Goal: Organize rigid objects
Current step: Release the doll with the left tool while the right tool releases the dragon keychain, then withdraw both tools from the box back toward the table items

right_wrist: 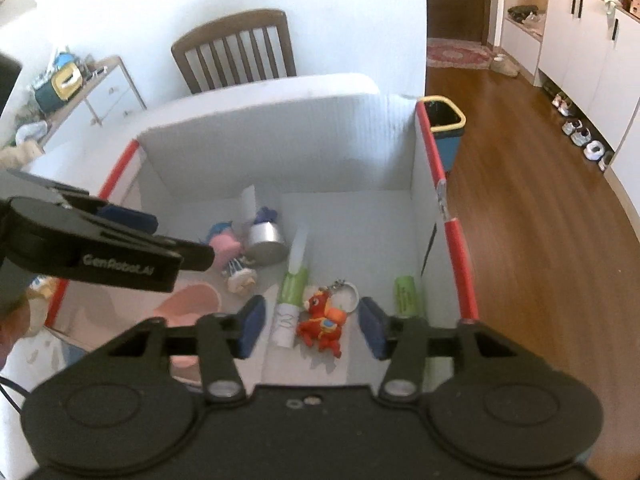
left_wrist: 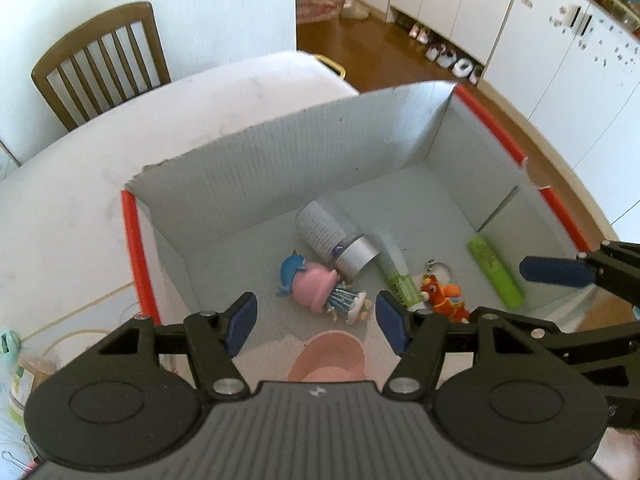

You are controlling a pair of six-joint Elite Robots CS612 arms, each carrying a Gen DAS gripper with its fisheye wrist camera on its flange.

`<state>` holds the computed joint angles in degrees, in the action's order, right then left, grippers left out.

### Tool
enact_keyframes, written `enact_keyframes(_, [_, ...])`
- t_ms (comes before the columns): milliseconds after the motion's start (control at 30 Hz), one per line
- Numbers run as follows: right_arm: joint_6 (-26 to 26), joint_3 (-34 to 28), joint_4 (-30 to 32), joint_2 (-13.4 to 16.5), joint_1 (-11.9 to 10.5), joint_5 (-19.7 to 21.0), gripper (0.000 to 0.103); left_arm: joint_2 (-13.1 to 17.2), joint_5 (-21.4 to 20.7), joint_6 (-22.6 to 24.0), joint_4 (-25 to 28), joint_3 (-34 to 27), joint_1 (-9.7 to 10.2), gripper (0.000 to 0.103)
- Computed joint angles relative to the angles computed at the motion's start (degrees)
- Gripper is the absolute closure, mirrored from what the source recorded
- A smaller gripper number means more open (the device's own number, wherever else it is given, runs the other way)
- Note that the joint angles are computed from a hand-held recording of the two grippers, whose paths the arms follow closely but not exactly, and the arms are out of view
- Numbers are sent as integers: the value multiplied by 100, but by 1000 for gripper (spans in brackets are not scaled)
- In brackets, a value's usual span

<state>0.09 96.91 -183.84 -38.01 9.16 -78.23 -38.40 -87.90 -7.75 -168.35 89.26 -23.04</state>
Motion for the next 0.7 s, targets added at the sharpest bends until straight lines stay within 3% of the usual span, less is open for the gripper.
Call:
enact_keyframes(300, [231,287,-541,-166,80,-38,37,-261,-201,28,-864,553,87,36])
enact_keyframes(700, [413,675,-1322,-358,297,-85,20,-610,-334,-37,-2040,1377,261,25])
